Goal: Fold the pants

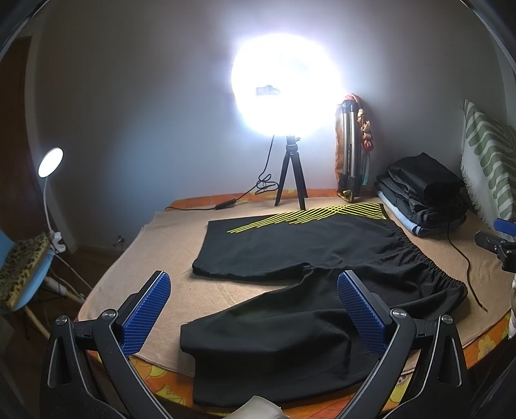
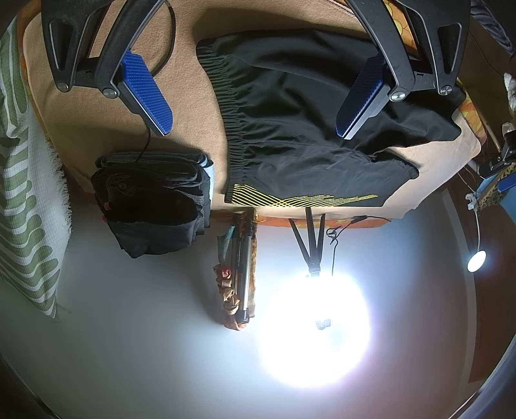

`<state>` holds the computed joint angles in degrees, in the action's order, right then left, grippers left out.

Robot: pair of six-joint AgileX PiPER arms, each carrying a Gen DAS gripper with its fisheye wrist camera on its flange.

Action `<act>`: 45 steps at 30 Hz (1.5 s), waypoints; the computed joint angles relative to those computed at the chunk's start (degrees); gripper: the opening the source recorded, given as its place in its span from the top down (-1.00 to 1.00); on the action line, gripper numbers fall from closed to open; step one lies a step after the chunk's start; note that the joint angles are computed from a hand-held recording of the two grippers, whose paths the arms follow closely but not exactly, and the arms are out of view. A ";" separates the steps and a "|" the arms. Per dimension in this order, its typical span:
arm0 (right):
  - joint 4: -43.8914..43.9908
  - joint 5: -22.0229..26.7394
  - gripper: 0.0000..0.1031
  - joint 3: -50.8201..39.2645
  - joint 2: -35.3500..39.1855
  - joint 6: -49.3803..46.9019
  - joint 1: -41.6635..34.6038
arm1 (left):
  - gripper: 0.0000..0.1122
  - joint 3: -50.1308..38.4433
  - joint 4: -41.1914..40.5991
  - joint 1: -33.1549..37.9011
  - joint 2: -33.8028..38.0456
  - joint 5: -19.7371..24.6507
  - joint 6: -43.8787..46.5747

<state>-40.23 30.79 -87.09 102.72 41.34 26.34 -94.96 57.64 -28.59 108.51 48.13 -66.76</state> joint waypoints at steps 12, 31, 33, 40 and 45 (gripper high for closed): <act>0.48 0.00 -0.99 0.03 0.22 -0.60 0.31 | -0.83 0.39 -0.05 0.11 -0.04 0.16 0.14; 5.75 -0.49 -0.98 0.64 -0.53 -6.54 -0.26 | -0.83 3.43 0.79 0.99 -1.54 -1.07 0.48; 8.32 -0.77 -0.98 1.05 -0.90 -8.89 -0.82 | -0.83 4.93 1.31 1.40 -2.02 -1.77 0.22; 11.77 -2.01 -0.99 3.33 -1.79 -16.84 -1.74 | -0.83 12.95 -4.33 5.58 -5.20 -11.05 4.98; 16.09 -4.20 -0.99 6.33 -1.90 -27.61 -2.34 | -0.61 16.63 -6.68 6.59 -6.41 -11.70 7.58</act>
